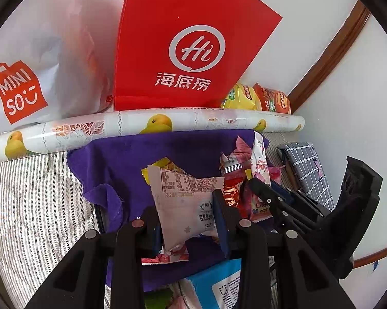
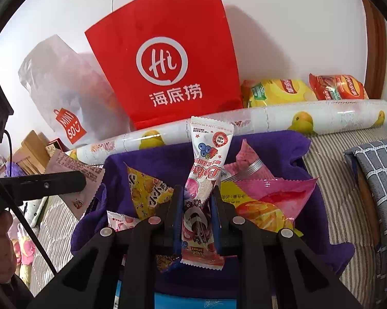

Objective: Organize snacks
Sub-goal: 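Lower the pink stick candy onto the towel with the right tool while the left tool lowers the pink bag, then open the right tool to release the stick candy while the left tool releases the pink bag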

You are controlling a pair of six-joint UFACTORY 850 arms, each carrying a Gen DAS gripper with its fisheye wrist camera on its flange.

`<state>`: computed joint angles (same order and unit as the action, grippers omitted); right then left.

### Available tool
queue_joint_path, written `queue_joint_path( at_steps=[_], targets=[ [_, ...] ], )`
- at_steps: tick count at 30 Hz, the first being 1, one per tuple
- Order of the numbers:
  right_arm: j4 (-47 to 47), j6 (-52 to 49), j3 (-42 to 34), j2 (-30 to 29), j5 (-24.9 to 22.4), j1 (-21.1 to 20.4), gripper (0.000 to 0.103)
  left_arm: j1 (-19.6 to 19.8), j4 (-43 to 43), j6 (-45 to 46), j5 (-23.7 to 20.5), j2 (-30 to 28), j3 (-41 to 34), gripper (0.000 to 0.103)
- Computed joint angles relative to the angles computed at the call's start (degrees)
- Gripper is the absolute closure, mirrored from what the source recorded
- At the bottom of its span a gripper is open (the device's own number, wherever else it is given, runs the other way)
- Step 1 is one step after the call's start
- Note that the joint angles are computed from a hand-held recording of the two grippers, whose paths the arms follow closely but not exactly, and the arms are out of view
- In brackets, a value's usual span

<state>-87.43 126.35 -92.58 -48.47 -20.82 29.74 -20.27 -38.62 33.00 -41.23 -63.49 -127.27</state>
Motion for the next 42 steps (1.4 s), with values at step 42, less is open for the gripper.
queue_joint_path(
  at_steps=[42],
  targets=[
    [-0.10, -2.54, 0.77, 0.87, -1.16, 0.65, 0.056, -1.04, 2.37, -3.74, -7.12, -6.67, -8.72, 0.071]
  ],
)
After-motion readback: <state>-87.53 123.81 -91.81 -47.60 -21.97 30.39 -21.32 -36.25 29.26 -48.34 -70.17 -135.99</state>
